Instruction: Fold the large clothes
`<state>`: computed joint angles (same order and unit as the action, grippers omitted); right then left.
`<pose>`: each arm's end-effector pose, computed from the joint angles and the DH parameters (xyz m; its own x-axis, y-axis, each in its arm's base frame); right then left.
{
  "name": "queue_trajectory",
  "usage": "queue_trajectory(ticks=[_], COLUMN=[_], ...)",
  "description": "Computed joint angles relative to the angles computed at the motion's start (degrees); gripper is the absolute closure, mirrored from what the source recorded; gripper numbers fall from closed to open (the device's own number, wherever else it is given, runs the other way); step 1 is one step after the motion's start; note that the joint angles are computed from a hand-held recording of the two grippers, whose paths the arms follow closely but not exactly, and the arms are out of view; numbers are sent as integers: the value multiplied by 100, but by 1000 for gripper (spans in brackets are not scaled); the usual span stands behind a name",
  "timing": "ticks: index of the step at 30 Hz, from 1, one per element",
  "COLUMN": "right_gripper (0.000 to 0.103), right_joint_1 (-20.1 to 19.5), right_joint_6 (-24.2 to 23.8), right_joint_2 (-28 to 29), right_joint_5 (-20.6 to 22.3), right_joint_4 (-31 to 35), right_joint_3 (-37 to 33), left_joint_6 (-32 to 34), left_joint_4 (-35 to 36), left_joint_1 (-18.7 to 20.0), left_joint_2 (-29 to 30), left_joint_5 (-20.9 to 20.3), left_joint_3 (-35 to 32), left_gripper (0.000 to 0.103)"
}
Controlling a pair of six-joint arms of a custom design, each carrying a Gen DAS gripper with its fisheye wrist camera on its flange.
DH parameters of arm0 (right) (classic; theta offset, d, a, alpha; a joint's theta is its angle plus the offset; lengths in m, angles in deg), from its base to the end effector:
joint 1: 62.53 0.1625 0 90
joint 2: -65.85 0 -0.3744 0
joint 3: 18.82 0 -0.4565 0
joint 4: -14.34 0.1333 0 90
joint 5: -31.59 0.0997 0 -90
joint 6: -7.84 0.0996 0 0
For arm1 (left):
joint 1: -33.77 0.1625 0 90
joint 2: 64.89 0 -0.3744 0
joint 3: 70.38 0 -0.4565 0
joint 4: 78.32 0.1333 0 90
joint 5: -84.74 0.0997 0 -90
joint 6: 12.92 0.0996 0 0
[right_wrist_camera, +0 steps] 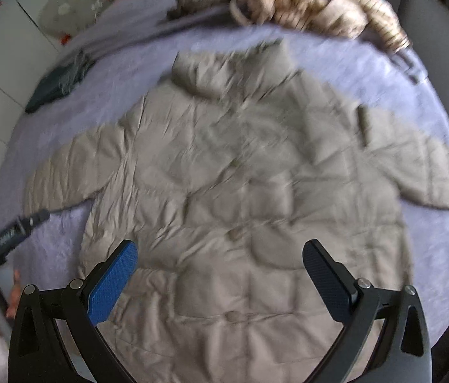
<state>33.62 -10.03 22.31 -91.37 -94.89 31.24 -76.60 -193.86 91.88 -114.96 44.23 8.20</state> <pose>0.1687 -0.8273 0.3090 -0.7741 -0.2699 0.5726 -0.3594 0.9320 -0.0465 -0.2122 -0.7368 0.1619 -0.7082 -0.5930 -0.3831 -0.2418 0.7135 -0.6576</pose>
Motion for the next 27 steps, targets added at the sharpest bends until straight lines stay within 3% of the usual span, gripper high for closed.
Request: queue_trajectory(ticks=[5,11,18,20,21,22,23,24,26,27], right_gripper=[0,0,0,0,0,0,0,0,5,27], right_joint_1=[-12,-88,-134,-150,-157,-165,-178,-187,-203,-218], right_joint_6=[6,138,190,234,251,268,296,339,429,506], right_joint_2=[323,680,1255,1449,1523,1597,1692,1766,1853,1916], right_joint_5=[72,412,1003,1169,1239,1326,1471,1602,1828,1994], right_joint_4=[36,-5,-163,-92,-84,-71,-52,-51,-115,-145], right_joint_3=[195,164,-407,-664,-754,-848,-975,-1078,-1180,-1261], left_joint_6=[372,798,1223,1297,1396,1590,1810,2068,2326,2497], left_joint_4=[-1635,-3061,-3332,-3364,-3384,-3450,-3564,-3713,-3791,-3805], left_joint_1=[686,1206,1497,1493,1490,1463,1440,1453,1371,1293], left_joint_2=[-420,-546,-321,-313,-337,-361,-389,-418,-493,-499], left_joint_5=[-376,-509,-38,69,146,186,94,-76,-70,64], left_joint_3=[846,1115,677,691,712,751,791,801,821,795], left_gripper=[0,0,0,6,21,48,63,87,92,92])
